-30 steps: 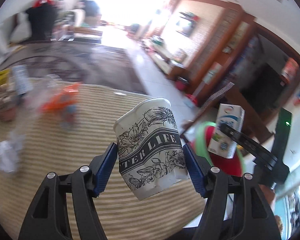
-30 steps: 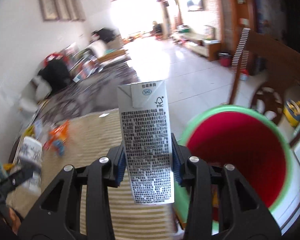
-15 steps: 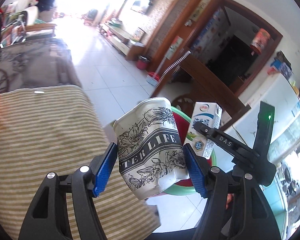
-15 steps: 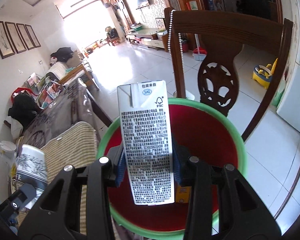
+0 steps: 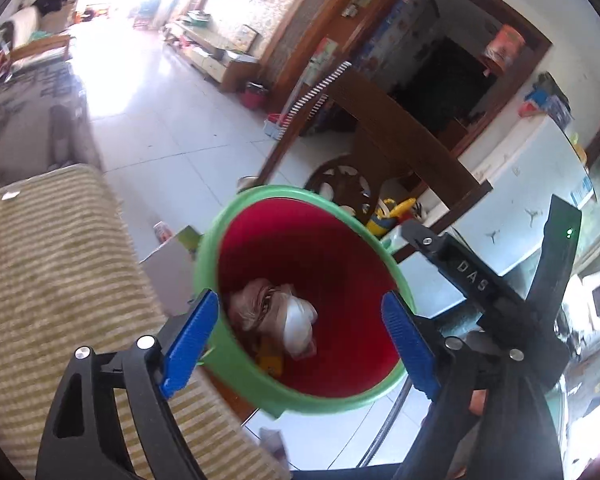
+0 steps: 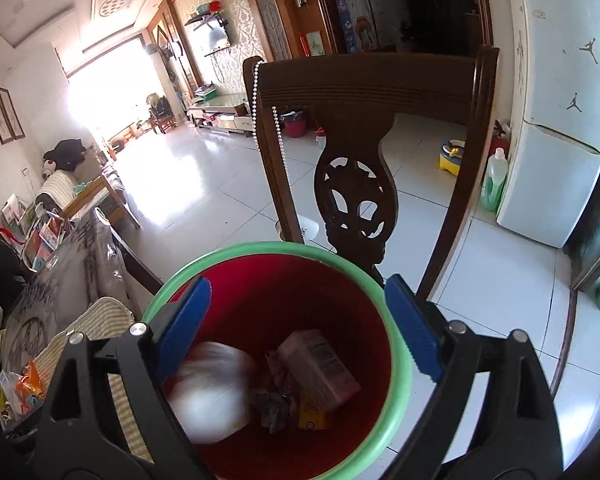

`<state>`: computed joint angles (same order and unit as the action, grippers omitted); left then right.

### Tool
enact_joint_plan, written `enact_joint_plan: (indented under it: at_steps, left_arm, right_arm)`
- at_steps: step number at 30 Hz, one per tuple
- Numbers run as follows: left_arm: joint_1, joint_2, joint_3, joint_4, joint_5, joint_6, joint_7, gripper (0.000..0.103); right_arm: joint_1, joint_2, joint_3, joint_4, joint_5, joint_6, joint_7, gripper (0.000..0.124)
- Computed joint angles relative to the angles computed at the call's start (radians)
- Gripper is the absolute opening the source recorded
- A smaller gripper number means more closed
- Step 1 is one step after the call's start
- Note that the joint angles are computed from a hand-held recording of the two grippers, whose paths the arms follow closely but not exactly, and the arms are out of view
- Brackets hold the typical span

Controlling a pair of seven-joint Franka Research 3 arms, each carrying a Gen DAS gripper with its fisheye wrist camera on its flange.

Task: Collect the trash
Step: 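Drop the milk carton into the red bucket with right tool while left tool drops the cup, then move both tools back over the trash on the table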

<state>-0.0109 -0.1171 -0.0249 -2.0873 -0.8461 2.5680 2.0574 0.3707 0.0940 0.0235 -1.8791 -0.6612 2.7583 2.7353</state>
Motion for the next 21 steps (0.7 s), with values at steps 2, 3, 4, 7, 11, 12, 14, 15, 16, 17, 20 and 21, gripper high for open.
enact_joint_plan:
  at_steps: [2, 3, 4, 7, 11, 12, 14, 15, 16, 17, 20, 21]
  left_arm:
    - [0.013, -0.057, 0.023, -0.057, -0.033, 0.017, 0.027, 0.081]
    - [0.018, -0.086, 0.035, -0.086, -0.034, 0.037, 0.032, 0.081]
    - [0.028, -0.124, 0.049, -0.125, -0.022, 0.064, 0.033, 0.083]
    - [0.081, -0.230, 0.078, -0.231, 0.105, 0.153, -0.043, 0.085]
    - [0.234, -0.343, 0.089, -0.342, 0.342, 0.193, -0.201, 0.086]
    - [0.283, -0.371, 0.097, -0.370, 0.398, 0.194, -0.237, 0.086]
    - [0.368, -0.384, 0.096, -0.386, 0.507, 0.170, -0.312, 0.087]
    - [0.407, -0.387, 0.099, -0.391, 0.559, 0.153, -0.346, 0.087]
    - [0.449, -0.393, 0.112, -0.405, 0.604, 0.135, -0.379, 0.087]
    - [0.466, -0.394, 0.125, -0.414, 0.631, 0.129, -0.403, 0.087]
    - [0.449, -0.383, 0.225, -0.422, 0.630, 0.060, -0.425, 0.086]
    - [0.437, -0.377, 0.247, -0.428, 0.633, 0.062, -0.430, 0.086]
  right_arm:
    - [0.001, 0.006, 0.003, 0.006, 0.002, 0.027, -0.016, 0.088]
    - [0.003, 0.009, 0.005, 0.008, 0.005, 0.047, -0.030, 0.091]
    - [0.006, 0.018, 0.006, 0.017, 0.014, 0.056, -0.048, 0.092]
    - [0.018, 0.048, 0.022, 0.053, 0.110, 0.063, -0.158, 0.092]
    - [0.063, 0.096, 0.027, 0.116, 0.195, 0.050, -0.261, 0.092]
    - [0.075, 0.111, 0.033, 0.137, 0.223, 0.047, -0.293, 0.092]
    - [0.096, 0.142, 0.046, 0.178, 0.283, 0.040, -0.363, 0.093]
    - [0.103, 0.171, 0.067, 0.217, 0.329, 0.028, -0.424, 0.094]
    - [0.114, 0.191, 0.075, 0.246, 0.355, 0.017, -0.462, 0.094]
    - [0.129, 0.218, 0.085, 0.288, 0.375, 0.000, -0.501, 0.094]
    - [0.178, 0.291, 0.103, 0.395, 0.420, -0.030, -0.597, 0.095]
    - [0.186, 0.311, 0.112, 0.423, 0.447, -0.037, -0.628, 0.095]
